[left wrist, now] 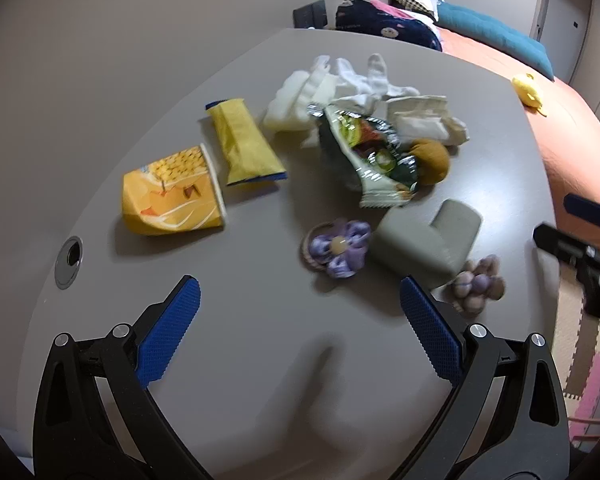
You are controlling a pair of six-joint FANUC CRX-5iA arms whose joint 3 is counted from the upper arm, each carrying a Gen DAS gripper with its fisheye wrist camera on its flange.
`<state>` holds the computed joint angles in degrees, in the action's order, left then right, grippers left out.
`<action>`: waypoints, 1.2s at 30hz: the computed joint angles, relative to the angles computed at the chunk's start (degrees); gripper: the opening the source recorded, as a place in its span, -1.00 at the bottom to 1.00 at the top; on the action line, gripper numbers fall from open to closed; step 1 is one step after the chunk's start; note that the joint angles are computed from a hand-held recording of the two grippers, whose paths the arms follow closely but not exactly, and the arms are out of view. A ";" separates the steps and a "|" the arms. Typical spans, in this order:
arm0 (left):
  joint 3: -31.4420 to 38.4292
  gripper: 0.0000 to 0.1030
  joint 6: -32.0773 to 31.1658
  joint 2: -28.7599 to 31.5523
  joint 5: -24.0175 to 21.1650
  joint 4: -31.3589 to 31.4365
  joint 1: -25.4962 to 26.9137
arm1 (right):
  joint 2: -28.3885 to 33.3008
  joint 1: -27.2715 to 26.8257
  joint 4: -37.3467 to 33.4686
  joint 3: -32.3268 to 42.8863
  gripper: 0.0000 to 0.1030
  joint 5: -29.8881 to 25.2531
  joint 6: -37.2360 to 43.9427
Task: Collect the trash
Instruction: 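Move both tools back over the table, then grasp the purple flower hair tie with the left gripper while the right grasps the lilac ball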
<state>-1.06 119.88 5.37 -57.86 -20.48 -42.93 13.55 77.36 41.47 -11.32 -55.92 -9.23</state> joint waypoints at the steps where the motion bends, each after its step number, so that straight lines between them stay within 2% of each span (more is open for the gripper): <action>1: -0.65 0.87 -0.21 -0.33 0.45 0.20 0.39 | 0.84 0.16 -0.09 0.67 0.55 0.59 0.60; 8: -1.84 0.87 -0.68 -0.20 1.62 -0.16 1.25 | 5.52 0.41 -2.72 5.57 0.55 0.72 6.51; 14: -0.44 0.87 0.03 1.19 0.22 -3.20 0.13 | 6.97 0.07 -3.23 7.01 0.29 1.74 8.40; 19: 0.73 0.87 -0.64 2.48 0.36 -3.83 -0.26 | 6.83 -0.20 -3.28 6.96 -0.07 3.51 9.75; 21: 1.01 0.87 -1.26 2.83 0.66 -3.54 -0.34 | 6.33 -0.30 -3.31 6.32 -0.41 5.25 10.11; 23: 1.56 0.87 -2.07 3.56 1.00 -3.02 -0.28 | 6.11 -0.20 -3.05 6.07 -0.61 5.69 10.12; 27: 3.67 0.87 -2.03 5.71 -0.02 -3.79 -0.71 | 6.61 0.57 -1.30 6.37 -0.64 2.43 9.69; 29: 4.07 0.75 -1.97 6.16 0.04 -4.06 -0.89 | 5.91 0.43 -1.37 5.49 -0.64 3.08 9.03; 31: 4.03 0.52 -1.83 6.07 0.48 -3.92 -0.91 | 5.49 0.36 -1.22 4.99 -0.64 2.93 8.48; 33: 4.67 0.43 -1.02 6.42 -0.16 -4.64 -1.19 | 5.21 0.32 -1.01 4.61 -0.64 2.82 8.00; 36: 4.81 0.13 -0.35 6.55 0.01 -4.59 -1.16 | 4.15 0.13 -0.67 3.30 -0.64 3.74 6.54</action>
<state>3.75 119.53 11.92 -57.85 -25.07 -44.09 17.70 77.49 40.80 -8.02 -52.19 -2.69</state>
